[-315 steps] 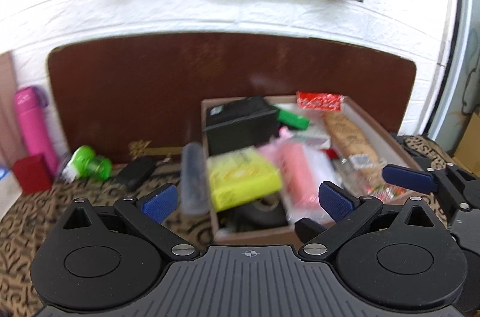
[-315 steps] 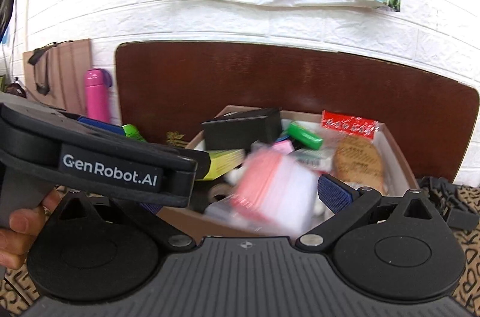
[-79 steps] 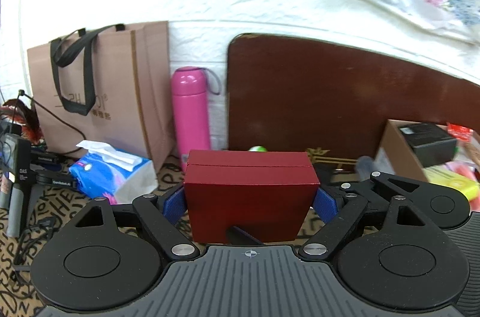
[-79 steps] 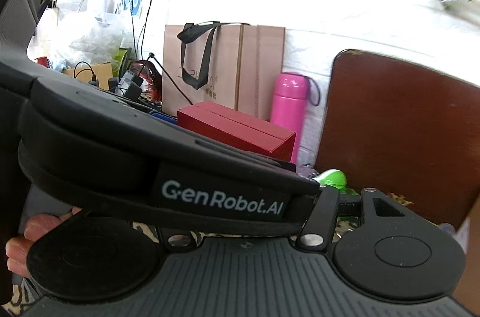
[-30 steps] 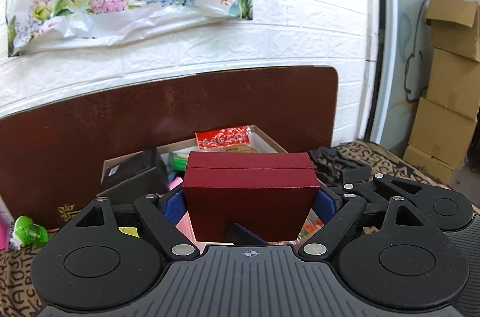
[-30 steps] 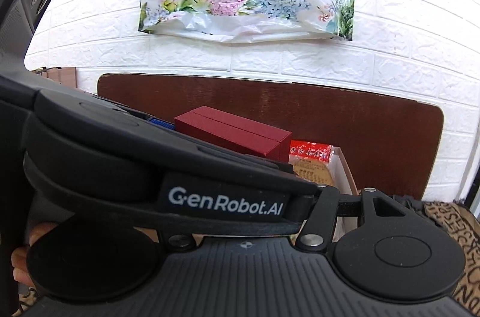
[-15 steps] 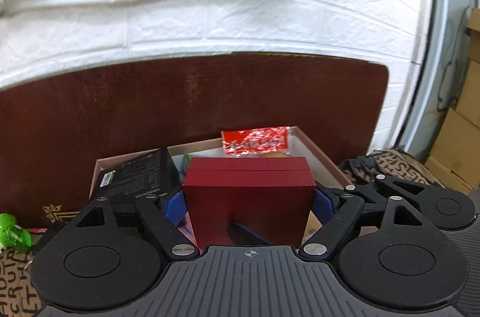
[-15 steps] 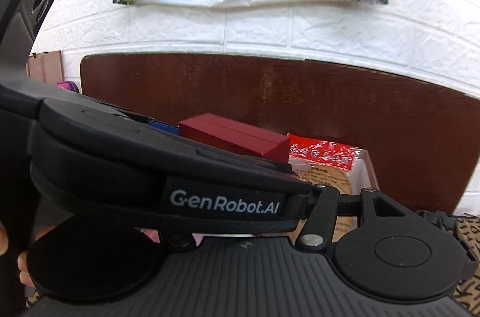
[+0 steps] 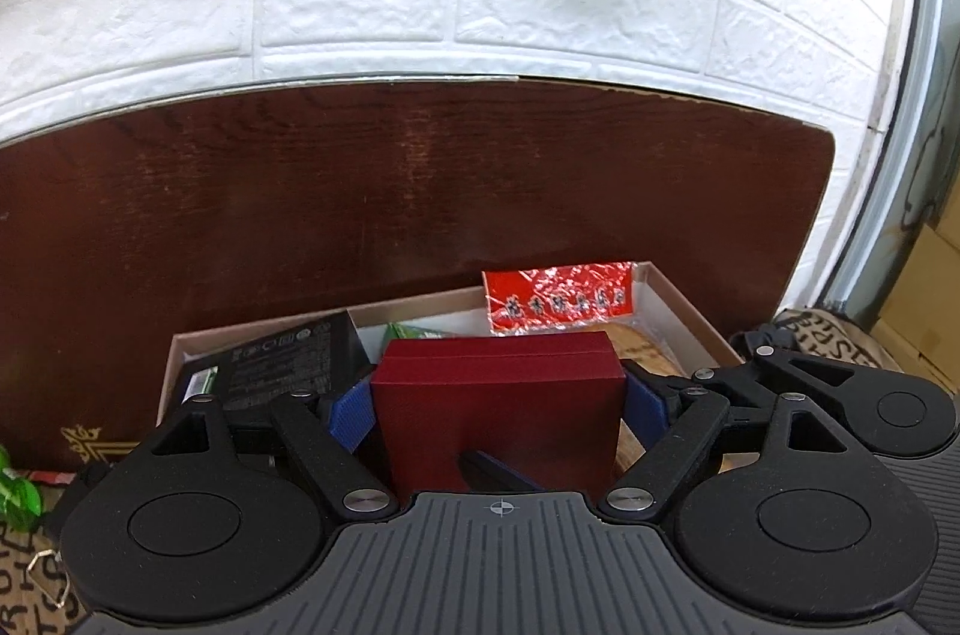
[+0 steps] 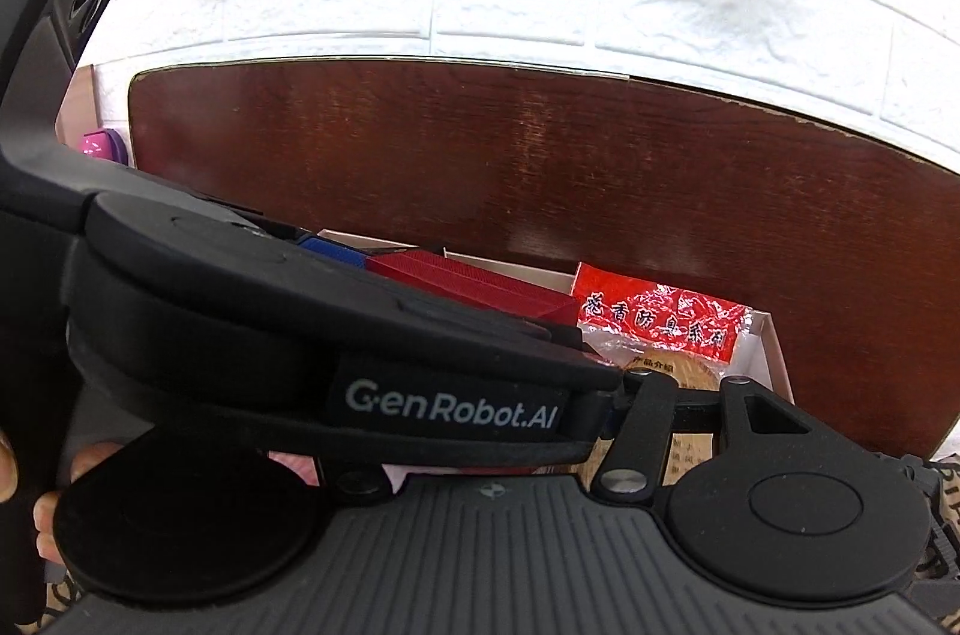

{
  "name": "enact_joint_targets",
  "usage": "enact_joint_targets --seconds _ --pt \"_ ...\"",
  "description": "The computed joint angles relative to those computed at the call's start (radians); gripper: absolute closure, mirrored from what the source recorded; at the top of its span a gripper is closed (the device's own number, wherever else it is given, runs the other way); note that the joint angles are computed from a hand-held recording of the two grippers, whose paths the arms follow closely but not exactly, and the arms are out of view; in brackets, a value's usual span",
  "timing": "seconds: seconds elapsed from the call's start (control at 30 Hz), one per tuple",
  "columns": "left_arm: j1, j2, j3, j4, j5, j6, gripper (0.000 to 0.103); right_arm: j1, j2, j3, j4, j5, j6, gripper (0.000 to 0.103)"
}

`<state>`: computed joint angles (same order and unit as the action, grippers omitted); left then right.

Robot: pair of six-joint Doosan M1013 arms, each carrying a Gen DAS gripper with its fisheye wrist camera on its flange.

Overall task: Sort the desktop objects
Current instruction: 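Lower the red box into the cardboard box and open the left gripper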

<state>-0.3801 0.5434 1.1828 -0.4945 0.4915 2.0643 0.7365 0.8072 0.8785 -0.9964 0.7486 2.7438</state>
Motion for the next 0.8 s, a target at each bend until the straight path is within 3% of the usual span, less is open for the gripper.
enact_joint_targets --seconds 0.17,0.23,0.33,0.47,0.67,0.8 --pt "0.004 0.01 -0.005 -0.05 -0.029 0.071 0.008 -0.009 0.004 -0.011 0.004 0.018 0.031 0.029" --pt "0.007 0.006 0.002 -0.086 -0.05 0.101 0.0 -0.009 0.003 -0.012 -0.012 0.036 0.064 0.023" --pt "0.013 -0.002 0.016 -0.16 -0.069 0.172 0.0 -0.006 0.012 -0.028 -0.023 0.078 0.082 0.014" --pt "0.014 -0.007 0.021 -0.169 -0.081 0.182 0.0 0.001 0.024 -0.052 -0.047 0.149 0.122 0.005" --pt "0.019 -0.012 0.023 -0.18 -0.091 0.156 0.0 0.01 0.028 -0.054 -0.104 0.226 0.165 0.005" --pt "0.018 -0.019 0.033 -0.189 -0.098 0.18 0.0 0.011 0.012 -0.028 -0.118 0.219 0.204 0.005"
